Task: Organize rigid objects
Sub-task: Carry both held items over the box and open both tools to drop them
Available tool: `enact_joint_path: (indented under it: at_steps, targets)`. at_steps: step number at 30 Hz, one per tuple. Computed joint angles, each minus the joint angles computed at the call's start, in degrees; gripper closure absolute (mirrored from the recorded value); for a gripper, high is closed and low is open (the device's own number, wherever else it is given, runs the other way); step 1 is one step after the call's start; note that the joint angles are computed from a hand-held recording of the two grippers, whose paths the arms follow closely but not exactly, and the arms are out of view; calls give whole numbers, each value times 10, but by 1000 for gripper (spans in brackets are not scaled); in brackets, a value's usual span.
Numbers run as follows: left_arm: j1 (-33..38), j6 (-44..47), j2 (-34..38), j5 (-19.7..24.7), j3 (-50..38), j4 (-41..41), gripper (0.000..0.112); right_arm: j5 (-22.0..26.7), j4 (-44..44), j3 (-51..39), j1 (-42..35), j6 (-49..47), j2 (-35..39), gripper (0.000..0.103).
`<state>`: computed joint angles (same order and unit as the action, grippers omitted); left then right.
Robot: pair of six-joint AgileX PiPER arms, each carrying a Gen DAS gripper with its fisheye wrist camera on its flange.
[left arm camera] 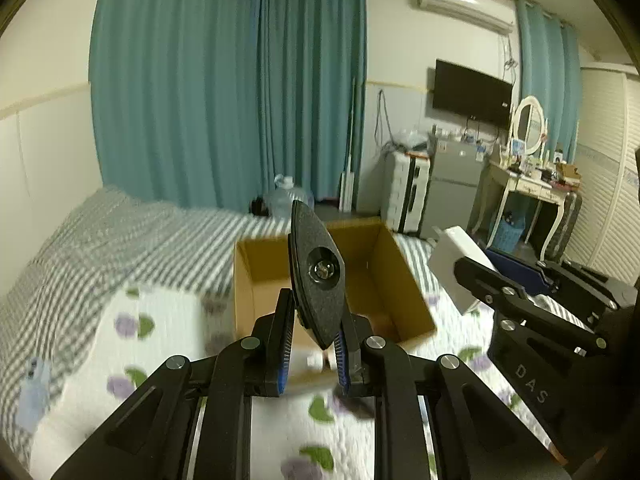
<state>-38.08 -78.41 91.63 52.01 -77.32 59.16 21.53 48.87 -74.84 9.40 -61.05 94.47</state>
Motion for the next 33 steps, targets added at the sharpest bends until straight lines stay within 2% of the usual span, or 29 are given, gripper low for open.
enact_joint_path:
  at_steps: [4, 10, 13, 20, 26, 28, 29, 30, 31, 32, 33]
  targets:
    - [37, 36, 29, -19, -46, -1, 94, 7, -49, -80, 18, 49, 39, 81]
    - [92, 84, 94, -55, -94, -24, 94, 36, -149, -230, 36, 172, 151, 81]
    - [112, 94, 121, -68, -102, -34, 94, 59, -161, -291, 36, 198, 205, 81]
    - [152, 113, 178, -104, -118, -52, 94, 83, -193, -372, 38, 231, 298, 81]
    - [172, 137, 207, -119, -128, -80, 94, 96, -174, -402, 35, 218, 340, 81]
    - [175, 155, 210, -124, -130, -95, 93, 121, -172, -428, 32, 221, 356, 81]
    - [174, 162, 212, -120, -132, -102, 93, 125, -164, -435, 27, 216, 359, 74]
    - [172, 168, 214, -115, -135, -108, 91, 122, -159, -429, 26, 212, 355, 56]
    - [170, 173, 213, -112, -136, -112, 90, 117, -152, -419, 26, 207, 348, 47]
    - [166, 167, 210, -108, -132, -108, 90, 109, -132, -399, 23, 189, 335, 43]
    - [159, 160, 202, -103, -126, -103, 87, 100, -118, -381, 21, 177, 323, 42]
